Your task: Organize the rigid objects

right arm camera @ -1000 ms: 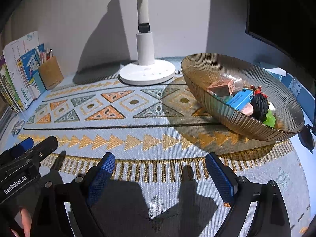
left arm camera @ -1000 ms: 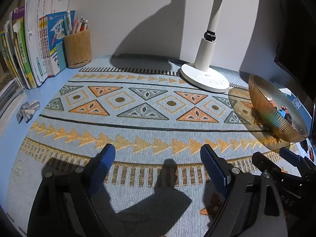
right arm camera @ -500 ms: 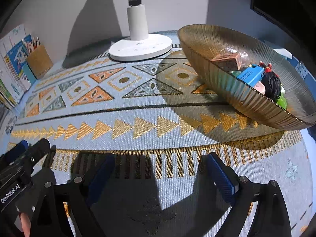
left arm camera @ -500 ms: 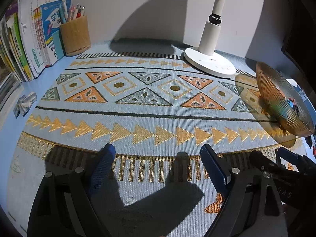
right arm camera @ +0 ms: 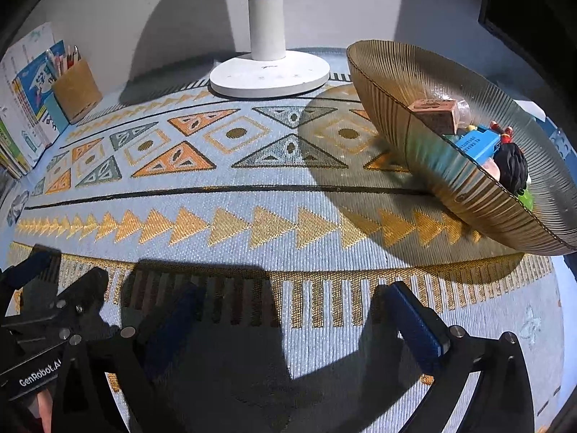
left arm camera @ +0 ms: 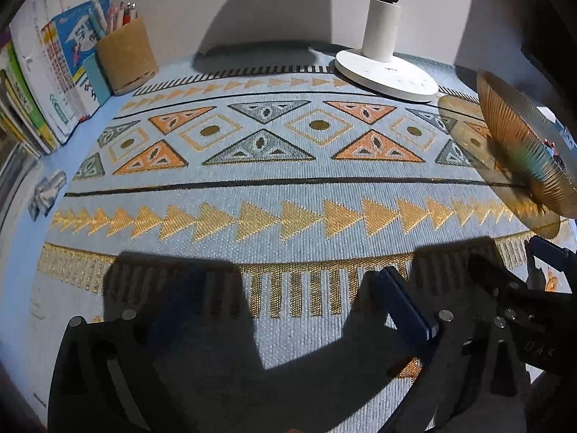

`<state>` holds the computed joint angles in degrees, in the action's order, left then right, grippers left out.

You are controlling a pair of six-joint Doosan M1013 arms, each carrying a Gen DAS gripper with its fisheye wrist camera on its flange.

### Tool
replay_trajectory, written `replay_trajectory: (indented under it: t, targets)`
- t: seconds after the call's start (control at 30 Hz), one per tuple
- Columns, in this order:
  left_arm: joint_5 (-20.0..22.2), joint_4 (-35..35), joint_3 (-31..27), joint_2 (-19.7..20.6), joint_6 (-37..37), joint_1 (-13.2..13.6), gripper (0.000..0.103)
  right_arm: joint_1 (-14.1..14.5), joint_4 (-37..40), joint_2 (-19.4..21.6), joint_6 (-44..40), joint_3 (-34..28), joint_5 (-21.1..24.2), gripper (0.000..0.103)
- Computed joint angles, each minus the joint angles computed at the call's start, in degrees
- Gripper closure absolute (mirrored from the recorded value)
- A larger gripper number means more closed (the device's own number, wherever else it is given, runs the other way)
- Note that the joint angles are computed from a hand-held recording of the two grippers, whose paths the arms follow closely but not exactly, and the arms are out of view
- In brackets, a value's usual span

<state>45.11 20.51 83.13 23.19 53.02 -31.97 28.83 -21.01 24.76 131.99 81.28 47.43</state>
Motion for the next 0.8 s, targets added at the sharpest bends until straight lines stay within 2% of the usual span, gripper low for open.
replay_trajectory:
  t: [0.2, 0.33, 0.8]
  targets:
    - [0.0, -0.1, 0.0, 0.0, -0.2, 0.1, 0.001, 0.2, -1.3, -0.2, 1.5, 0.6, -0.9, 0.000]
    - [-0.1, 0.3, 0.0, 0.1, -0.7, 0.1, 0.001, 0.5, -3.6, -0.7, 3.6, 1.9, -3.1, 0.000]
    - [-0.3, 0.7, -0.2, 0.3, -1.0, 0.2, 0.000, 0.5, -3.8, -0.7, 3.6, 1.9, -3.1, 0.000]
